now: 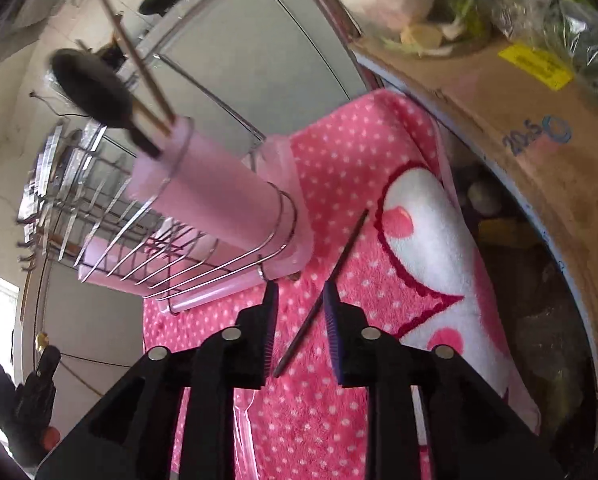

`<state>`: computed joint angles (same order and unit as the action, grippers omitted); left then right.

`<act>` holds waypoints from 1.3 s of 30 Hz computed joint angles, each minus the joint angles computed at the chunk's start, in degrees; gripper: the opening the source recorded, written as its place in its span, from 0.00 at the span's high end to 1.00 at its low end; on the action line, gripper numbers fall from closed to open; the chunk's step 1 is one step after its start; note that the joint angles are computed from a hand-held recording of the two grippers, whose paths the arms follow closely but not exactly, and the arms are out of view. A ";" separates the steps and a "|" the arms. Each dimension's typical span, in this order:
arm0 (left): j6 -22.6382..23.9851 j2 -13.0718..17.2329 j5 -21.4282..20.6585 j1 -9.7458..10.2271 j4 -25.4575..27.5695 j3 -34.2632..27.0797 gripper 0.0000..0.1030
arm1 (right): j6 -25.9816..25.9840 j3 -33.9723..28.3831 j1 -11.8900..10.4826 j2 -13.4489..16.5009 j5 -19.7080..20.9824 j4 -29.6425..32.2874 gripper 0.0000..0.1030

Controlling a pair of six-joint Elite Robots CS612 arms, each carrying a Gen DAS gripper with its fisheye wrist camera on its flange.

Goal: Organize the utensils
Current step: 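Raise the gold fork with the left tool while the right tool raises the chopstick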

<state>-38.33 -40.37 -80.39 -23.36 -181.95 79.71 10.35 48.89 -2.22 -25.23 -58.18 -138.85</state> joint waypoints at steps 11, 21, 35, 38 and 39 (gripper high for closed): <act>-0.82 1.40 -2.27 1.25 -0.66 -0.50 0.99 | 4.28 -22.78 2.77 12.17 -13.66 16.28 0.76; -2.13 1.97 -3.20 1.64 -0.36 -0.87 0.99 | 3.89 -20.00 4.05 11.69 -19.47 11.64 0.90; -1.55 -0.12 1.73 0.20 -2.12 1.18 0.99 | 3.63 11.91 0.68 -3.67 -3.49 -23.00 0.96; -1.40 -0.59 3.67 -0.32 -2.52 1.43 0.99 | 2.78 16.01 0.48 -5.99 -1.53 -31.39 0.96; -1.09 -0.76 4.38 -0.53 -2.56 1.51 0.99 | 2.39 17.18 0.54 -6.60 -1.37 -34.39 0.96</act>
<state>-39.42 -41.13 -76.01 -23.90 -184.51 81.22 12.74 66.07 -1.67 -31.83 -59.55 -173.23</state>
